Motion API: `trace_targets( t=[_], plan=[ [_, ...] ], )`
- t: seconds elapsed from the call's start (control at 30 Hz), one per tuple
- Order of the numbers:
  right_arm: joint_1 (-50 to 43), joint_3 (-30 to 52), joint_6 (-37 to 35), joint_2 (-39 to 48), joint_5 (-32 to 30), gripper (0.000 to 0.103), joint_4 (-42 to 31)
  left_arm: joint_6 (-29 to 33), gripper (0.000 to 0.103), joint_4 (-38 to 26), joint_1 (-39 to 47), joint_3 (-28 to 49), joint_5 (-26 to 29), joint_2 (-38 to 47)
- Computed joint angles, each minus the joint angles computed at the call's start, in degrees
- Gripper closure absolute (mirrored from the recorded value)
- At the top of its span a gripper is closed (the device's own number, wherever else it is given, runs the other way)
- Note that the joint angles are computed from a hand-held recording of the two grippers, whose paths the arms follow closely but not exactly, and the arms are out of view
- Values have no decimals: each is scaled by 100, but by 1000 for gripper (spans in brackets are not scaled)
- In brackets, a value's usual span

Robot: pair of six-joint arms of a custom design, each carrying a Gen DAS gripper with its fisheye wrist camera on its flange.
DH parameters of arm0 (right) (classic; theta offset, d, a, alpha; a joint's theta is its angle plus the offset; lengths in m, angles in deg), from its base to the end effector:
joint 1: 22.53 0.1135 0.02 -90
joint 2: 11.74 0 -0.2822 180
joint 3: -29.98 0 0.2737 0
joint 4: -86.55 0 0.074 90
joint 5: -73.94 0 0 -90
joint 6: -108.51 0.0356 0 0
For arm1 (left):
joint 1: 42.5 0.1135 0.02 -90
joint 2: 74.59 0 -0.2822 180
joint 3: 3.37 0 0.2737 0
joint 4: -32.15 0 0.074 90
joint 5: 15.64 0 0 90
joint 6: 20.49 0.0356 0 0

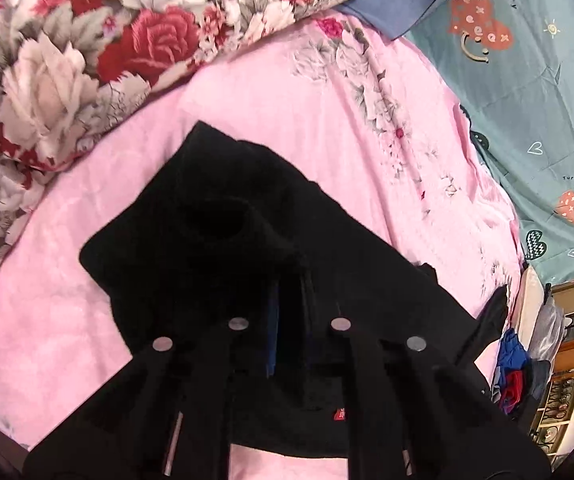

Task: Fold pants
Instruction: 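Lower the waistband onto the pants and open the left tool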

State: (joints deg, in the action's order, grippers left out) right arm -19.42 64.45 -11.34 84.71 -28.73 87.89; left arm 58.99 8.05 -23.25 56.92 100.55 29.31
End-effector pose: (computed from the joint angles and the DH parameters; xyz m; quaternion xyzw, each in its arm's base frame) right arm 0.2328 0.0205 0.0575 -0.2996 0.9140 0.0456 0.2697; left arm 0.3131 0.0927 0.1006 -0.2032 0.9348 -0.2073 0.2046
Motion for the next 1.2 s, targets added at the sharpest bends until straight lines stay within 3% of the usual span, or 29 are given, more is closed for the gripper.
trace_targets(
  t=[0.2,0.43,0.5,0.53,0.67,0.93,1.07,1.2],
  plan=[
    [687,-110,-228,232,849,45,764,97,93,-206,151,-24,101,-312],
    [669,346,-128,625,727,45,572,174,93,-223,217,65,75,-45],
    [539,440,55,535,361,74,298,201,93,-215,260,65,119,-24],
    [504,534,172,538,275,100,127,195,93,-194,259,58,109,-22],
    [474,543,528,420,194,101,176,251,93,-278,322,85,157,-26],
    [310,322,735,-1444,-896,100,-1424,659,93,-356,711,-229,229,-915],
    [1022,41,1031,-1786,-464,100,-1468,922,93,-345,994,-463,198,-1111],
    [1682,-19,1212,-880,921,100,-725,1246,92,-575,1074,-310,146,-504]
  ],
)
